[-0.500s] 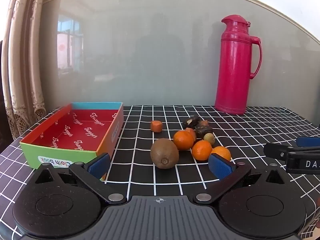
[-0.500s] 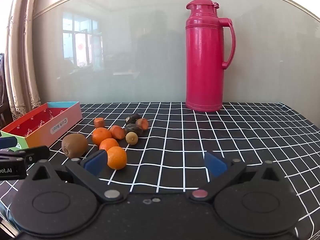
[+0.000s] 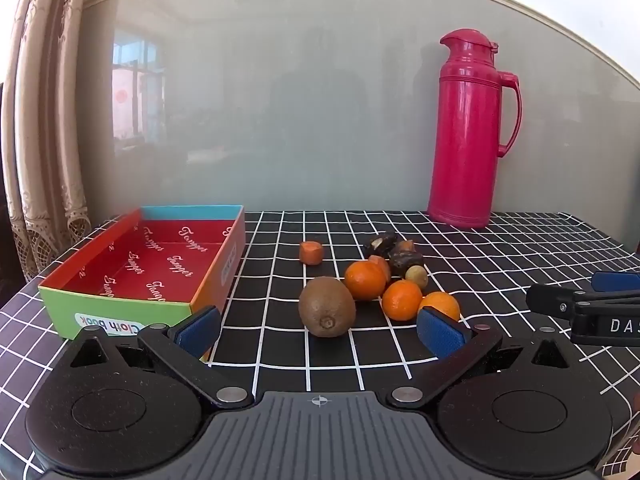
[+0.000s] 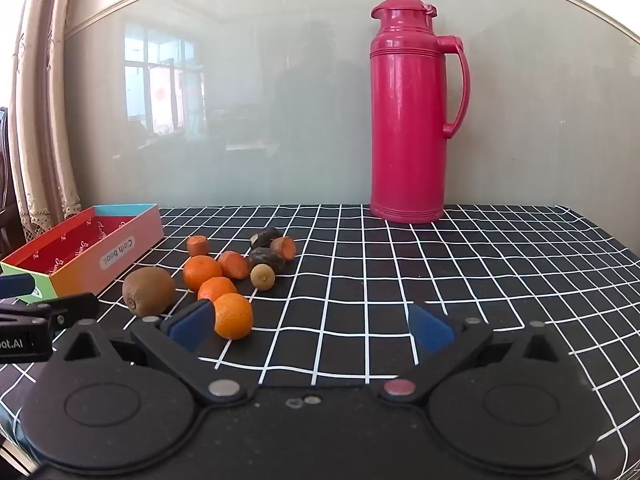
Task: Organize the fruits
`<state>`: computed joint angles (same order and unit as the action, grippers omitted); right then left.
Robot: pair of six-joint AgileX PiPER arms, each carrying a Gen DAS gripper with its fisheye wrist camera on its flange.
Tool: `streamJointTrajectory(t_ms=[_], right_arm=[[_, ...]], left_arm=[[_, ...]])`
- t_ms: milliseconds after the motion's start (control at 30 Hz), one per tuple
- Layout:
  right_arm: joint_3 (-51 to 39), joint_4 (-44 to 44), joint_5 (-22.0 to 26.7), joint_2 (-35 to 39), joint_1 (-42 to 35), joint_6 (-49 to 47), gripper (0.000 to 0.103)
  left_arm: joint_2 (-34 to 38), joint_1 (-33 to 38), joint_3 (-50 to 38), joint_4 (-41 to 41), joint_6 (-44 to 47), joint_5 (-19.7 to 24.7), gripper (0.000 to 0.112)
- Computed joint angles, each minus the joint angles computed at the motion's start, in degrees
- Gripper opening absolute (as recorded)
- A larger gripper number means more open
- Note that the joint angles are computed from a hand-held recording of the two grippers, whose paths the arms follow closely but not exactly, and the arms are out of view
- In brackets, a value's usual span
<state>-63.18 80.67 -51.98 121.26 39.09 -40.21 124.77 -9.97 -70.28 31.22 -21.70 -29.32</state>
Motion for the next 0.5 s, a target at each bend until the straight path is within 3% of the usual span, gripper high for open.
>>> streamJointTrajectory(t_ms=[500], right_arm=[[-0.55, 0.45, 0.49, -0.05, -0.32, -0.90, 0.103]], left_arm=[[0.09, 0.08, 0.04, 0.14, 0.07, -0.21, 0.103]])
